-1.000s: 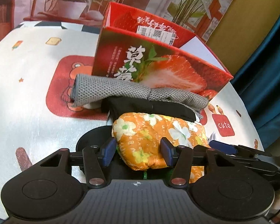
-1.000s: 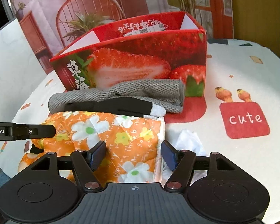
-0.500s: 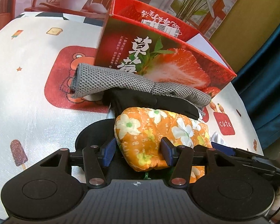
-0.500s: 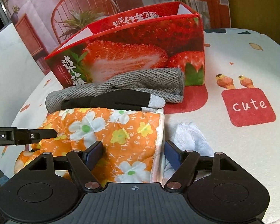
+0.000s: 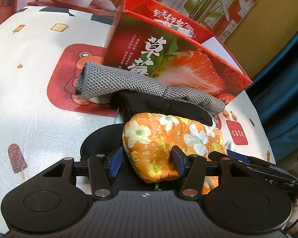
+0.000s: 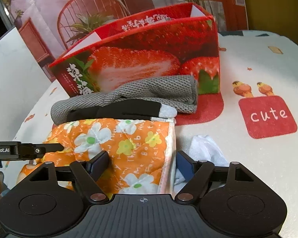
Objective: Organize soft objects
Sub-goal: 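Lower the left tool onto the orange floral pouch and close it, then lift the orange floral pouch with the left tool into the red box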
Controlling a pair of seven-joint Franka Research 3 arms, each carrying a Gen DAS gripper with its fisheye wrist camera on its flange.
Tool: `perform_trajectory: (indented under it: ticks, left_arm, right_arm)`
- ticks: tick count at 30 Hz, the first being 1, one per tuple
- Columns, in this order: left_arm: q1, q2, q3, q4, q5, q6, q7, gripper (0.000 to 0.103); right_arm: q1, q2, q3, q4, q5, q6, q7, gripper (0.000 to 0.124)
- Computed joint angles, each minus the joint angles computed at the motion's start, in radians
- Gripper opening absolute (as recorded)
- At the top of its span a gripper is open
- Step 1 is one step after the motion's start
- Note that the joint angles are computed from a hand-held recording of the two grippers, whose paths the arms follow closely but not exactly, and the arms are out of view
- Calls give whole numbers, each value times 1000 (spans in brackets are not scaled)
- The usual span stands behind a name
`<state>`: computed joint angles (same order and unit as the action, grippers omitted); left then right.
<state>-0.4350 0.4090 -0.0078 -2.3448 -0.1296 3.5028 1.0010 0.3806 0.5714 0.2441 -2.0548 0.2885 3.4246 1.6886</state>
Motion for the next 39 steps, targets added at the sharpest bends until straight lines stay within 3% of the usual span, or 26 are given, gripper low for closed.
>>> perform_trajectory:
  ticks: [4, 9, 12, 16, 18, 23, 28, 35, 39]
  left_arm:
    - [-13, 0, 8, -3, -13, 6, 10, 57]
    - [-15, -1, 9, 0, -17, -2, 17, 56]
    - [-10, -6, 6, -4, -11, -2, 20, 55]
    - [9, -27, -4, -23, 2, 16, 20, 50]
    - [23, -37, -16, -34, 9, 33, 21, 46]
    - [21, -47, -25, -41, 0, 49, 58, 39]
    - [34, -45, -41, -45, -16, 70, 57, 30]
    - [66, -28, -67, -45, 8, 76, 37, 25]
    - [107, -12, -94, -45, 56, 86, -13, 25]
  right_arm:
    - [-61, 2, 56, -12, -28, 3, 19, 70]
    - [-292, 61, 251, -3, -173, -1, 65, 72]
    - [-348, 73, 296, -3, -220, 4, 85, 67]
    - [-326, 43, 279, -14, -218, -1, 109, 54]
    - [-307, 25, 267, -33, -227, 54, 114, 52]
    - [-191, -29, 159, -63, -243, 134, 121, 33]
    - [-88, -58, 58, -67, -187, 98, 112, 7]
    - [-128, -47, 88, -83, -217, 126, 155, 7]
    - [-156, -15, 111, -64, -253, 124, 189, 14]
